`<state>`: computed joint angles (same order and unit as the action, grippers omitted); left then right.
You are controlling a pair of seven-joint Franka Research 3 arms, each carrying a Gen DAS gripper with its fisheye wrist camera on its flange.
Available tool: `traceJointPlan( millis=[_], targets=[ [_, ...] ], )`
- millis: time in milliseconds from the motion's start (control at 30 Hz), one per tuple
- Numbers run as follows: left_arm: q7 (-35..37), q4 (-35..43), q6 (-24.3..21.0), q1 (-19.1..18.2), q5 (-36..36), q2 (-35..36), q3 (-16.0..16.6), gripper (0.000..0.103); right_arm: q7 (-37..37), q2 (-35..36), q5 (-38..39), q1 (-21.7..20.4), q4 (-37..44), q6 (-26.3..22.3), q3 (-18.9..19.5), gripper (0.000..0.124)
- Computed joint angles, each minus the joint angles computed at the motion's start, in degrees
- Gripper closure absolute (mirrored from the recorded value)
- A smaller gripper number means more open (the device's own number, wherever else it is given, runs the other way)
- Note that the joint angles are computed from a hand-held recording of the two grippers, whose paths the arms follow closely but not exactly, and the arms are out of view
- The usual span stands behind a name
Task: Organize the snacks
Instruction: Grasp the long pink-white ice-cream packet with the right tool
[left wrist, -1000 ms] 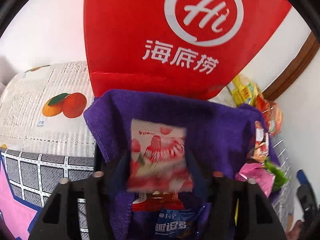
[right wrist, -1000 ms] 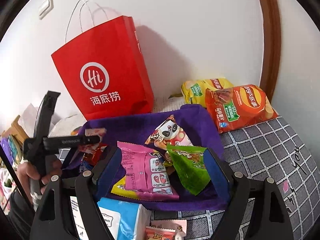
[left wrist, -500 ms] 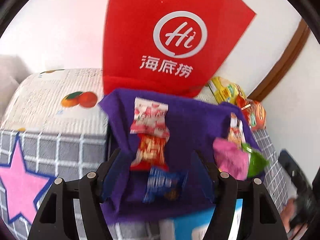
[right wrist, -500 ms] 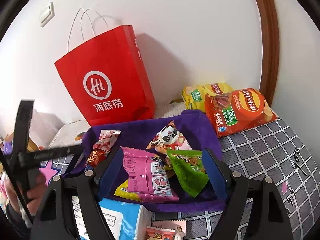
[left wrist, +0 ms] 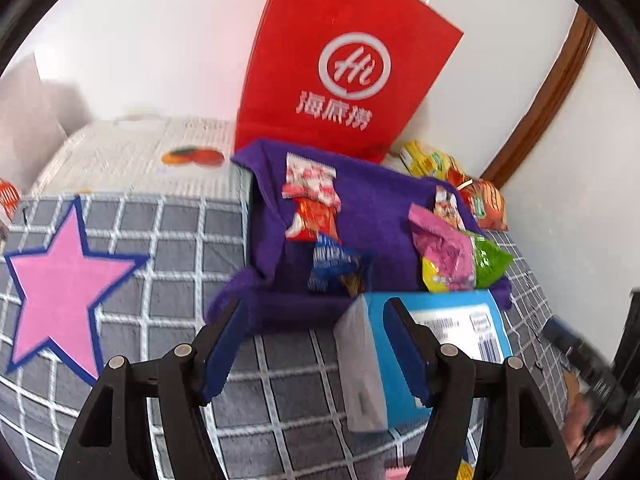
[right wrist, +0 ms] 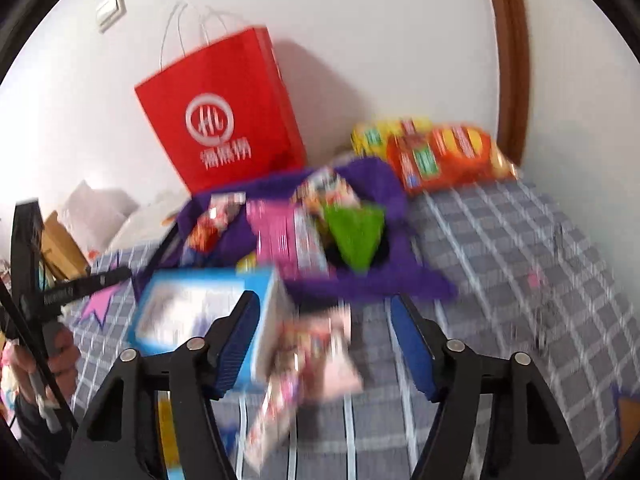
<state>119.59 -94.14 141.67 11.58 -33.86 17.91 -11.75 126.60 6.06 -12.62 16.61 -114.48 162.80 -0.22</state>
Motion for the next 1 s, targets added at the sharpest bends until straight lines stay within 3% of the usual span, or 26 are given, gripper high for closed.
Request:
traceJointPlan(
  millis=[100, 200, 300, 367, 400, 567, 733, 867, 900, 933, 1000],
  targets=[
    [-0.2, 0.2, -1.9, 0.5, -1.3, 0.3, -0.2, 0.035, -4.1, -0.9, 6.9, -0.3, -3.1, -1.3, 1.9, 0.06],
    [1.7, -1.7, -0.9, 1.0, -3.1, -1.2, -0.3, 0.035, -6.2, -0.5, 12.0, 0.0, -4.3, -1.4, 3.0, 0.06],
    [3.3, -2.3, -0.6, 1.1, -4.9, -1.7, -0.2, 0.035, -5.1, 1.1, 11.7, 1.3, -3.4, -2.0, 2.7, 0.06],
    [3.6, -3.0, 0.8, 0.7, -5.0, -2.1, 0.2, 0.035, -1.6, 2.5, 7.4, 2.8, -1.7, -3.5, 1.5, 0.085],
    [3.6, -3.2, 1.1, 0.6, -4.9, -2.3, 0.4, 0.035, -1.7, 3.2, 7.4, 3.0, -1.1, -4.3, 1.6, 0.106],
    [6.1, -3.8, 0.1, 1.0, -7.5, -3.2, 0.4, 0.035, 0.5, -0.8, 5.1, 3.5, -5.3, -3.9, 1.0, 0.106],
    [8.4, -4.4, -1.0, 0.9, -10.2, -4.4, 0.8, 0.035, -11.7, -7.7, 13.6, 1.2, -11.1, -7.9, 3.8, 0.103],
    [10.6, -5.4, -1.1, 0.4, -12.1, -5.5, 1.2, 0.035, -5.7, -10.7, 3.7, -0.6, -13.5, -11.9, 5.7, 0.09],
    [10.9, -5.6, -1.1, 0.2, -12.3, -5.6, 1.4, 0.035, -2.7, -10.9, 0.6, -1.2, -13.9, -12.1, 6.2, 0.081],
    [11.3, -5.8, -1.2, -0.1, -12.3, -5.8, 1.5, 0.035, -0.4, -10.8, -1.3, -1.6, -14.0, -11.5, 6.5, 0.072],
    [11.5, -5.9, -1.2, -0.5, -11.9, -5.8, 1.8, 0.035, 1.9, -10.3, -2.1, -2.1, -14.7, -8.4, 6.3, 0.07]
  ],
)
